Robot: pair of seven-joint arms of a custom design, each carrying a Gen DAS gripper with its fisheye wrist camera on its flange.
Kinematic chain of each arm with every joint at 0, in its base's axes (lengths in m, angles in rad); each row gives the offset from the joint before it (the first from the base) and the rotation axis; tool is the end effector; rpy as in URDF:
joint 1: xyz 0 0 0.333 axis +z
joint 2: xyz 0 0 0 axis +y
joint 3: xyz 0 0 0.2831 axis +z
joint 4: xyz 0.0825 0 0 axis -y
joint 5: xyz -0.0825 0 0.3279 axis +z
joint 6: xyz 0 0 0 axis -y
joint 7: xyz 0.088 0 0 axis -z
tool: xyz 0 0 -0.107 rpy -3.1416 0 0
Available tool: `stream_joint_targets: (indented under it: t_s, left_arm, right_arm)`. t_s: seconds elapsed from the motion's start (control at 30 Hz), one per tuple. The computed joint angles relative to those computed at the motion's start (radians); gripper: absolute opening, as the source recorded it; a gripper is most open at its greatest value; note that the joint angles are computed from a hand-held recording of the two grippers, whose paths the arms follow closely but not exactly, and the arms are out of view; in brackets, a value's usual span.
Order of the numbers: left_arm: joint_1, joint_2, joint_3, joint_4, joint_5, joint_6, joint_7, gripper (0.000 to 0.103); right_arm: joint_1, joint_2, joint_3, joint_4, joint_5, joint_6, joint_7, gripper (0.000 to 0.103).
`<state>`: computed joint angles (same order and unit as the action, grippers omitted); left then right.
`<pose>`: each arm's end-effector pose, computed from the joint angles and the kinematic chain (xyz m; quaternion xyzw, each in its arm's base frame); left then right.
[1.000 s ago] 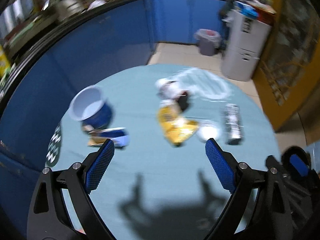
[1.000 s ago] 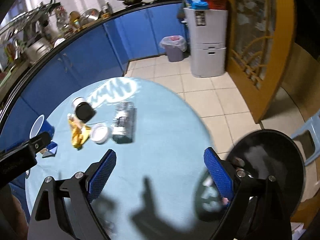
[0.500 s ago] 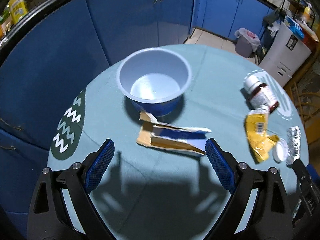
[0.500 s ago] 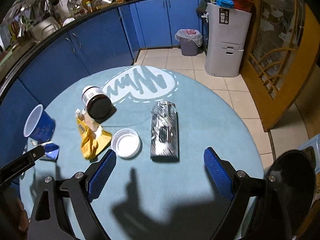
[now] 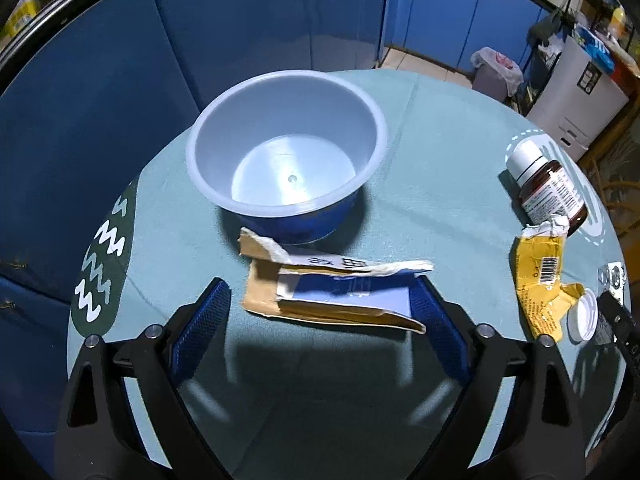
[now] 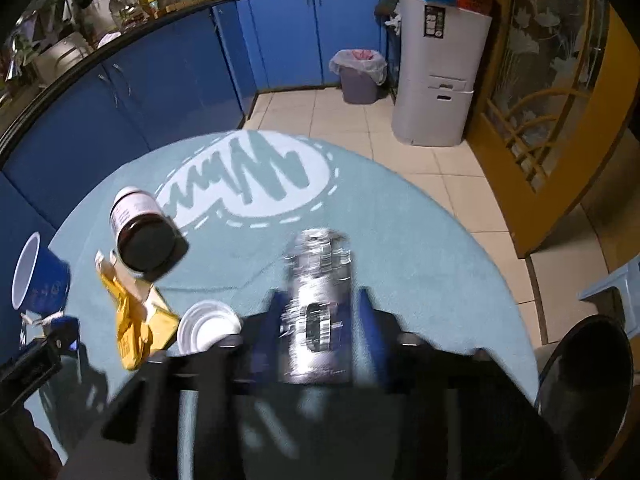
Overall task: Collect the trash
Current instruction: 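Grasp the foil-wrapped item with the right tool while the left tool grasps the cardboard box, then carry both items over the black bin and open both tools to drop them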
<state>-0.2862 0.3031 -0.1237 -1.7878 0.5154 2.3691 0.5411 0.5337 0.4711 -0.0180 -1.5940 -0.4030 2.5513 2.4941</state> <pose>0.5581 -0.2294 0.4108 -0.7858 0.5741 -0.1251 0.1930 0.5680 0.3303 0.4104 -0.6360 0.7190 -0.1670 0.2250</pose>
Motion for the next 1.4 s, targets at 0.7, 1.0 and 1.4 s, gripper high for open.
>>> stream_joint_targets:
  t_s: [0.7,1.0,1.4]
  left_arm:
    - [-0.01,-0.173,-0.054,-0.114,0.07,0.008,-0.07,0.08]
    - [-0.024,-0.245,-0.097,-0.143,0.122,0.015,-0.097,0.08]
    - [-0.123,-0.175,-0.142,-0.021,0.182,-0.028,-0.084,0.08]
  right_arm:
    - [-0.002,-0.244,0.017,-0.262,-0.184,0.099,0.18,0.027]
    - [-0.057,-0.394,0.07,-0.396,-0.324,0.106,0.327,0.027]
    - [-0.201,-0.625,0.158,-0.643,-0.408,0.134,0.473,0.027]
